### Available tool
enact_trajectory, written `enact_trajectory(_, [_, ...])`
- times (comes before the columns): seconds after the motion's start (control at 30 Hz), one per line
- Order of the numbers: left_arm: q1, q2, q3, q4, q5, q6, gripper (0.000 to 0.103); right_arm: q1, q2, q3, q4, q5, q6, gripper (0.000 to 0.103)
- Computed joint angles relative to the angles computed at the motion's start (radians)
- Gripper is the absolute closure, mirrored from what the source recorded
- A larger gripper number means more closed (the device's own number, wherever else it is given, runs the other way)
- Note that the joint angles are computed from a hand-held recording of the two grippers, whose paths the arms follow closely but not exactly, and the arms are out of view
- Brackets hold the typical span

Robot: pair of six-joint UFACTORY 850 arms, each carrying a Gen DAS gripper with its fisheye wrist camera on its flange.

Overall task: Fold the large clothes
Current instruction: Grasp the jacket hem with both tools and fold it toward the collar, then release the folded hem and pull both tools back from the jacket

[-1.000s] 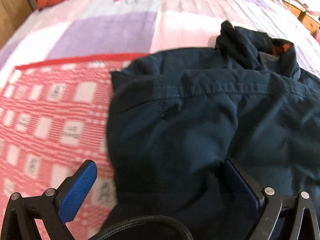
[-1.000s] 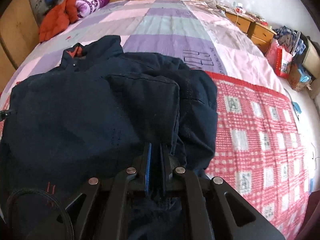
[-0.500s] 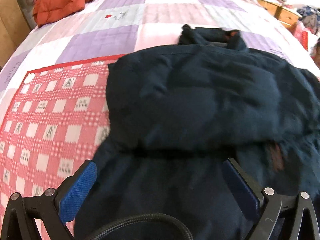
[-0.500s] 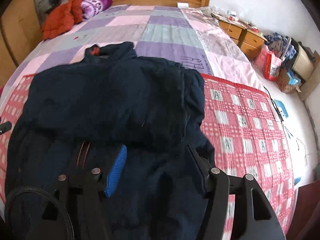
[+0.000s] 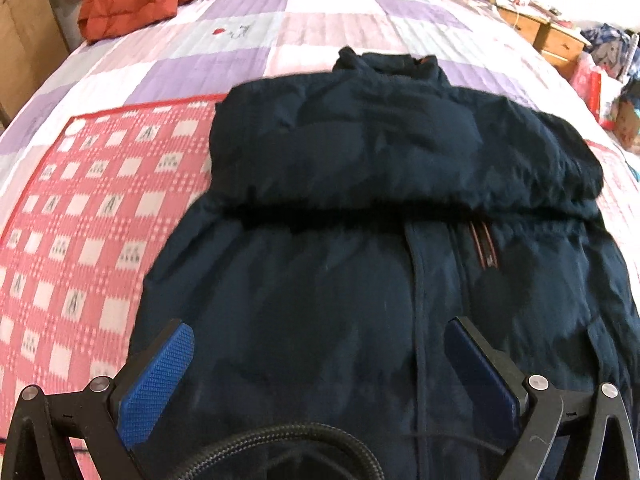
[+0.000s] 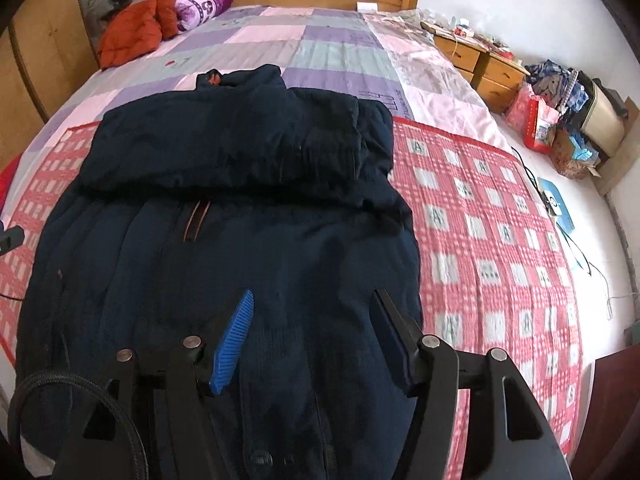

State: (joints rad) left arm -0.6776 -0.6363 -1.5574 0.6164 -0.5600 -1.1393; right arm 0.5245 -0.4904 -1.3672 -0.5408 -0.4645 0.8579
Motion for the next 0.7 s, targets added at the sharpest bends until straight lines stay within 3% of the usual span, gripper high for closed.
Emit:
enact_trajectory(0.3, [-0.074,0.094,0.208,-0.021,-0.005,-0.098,0.0,0.066,0.187,0.289,-0.077,0.06,0.155,0.039])
enact_trajectory(0.7, [-0.122,0.107,0.405,-0.204,-0.011,-0.003,0.0,0.149,0.309,0.581,0.105,0.084,0.112,0.039])
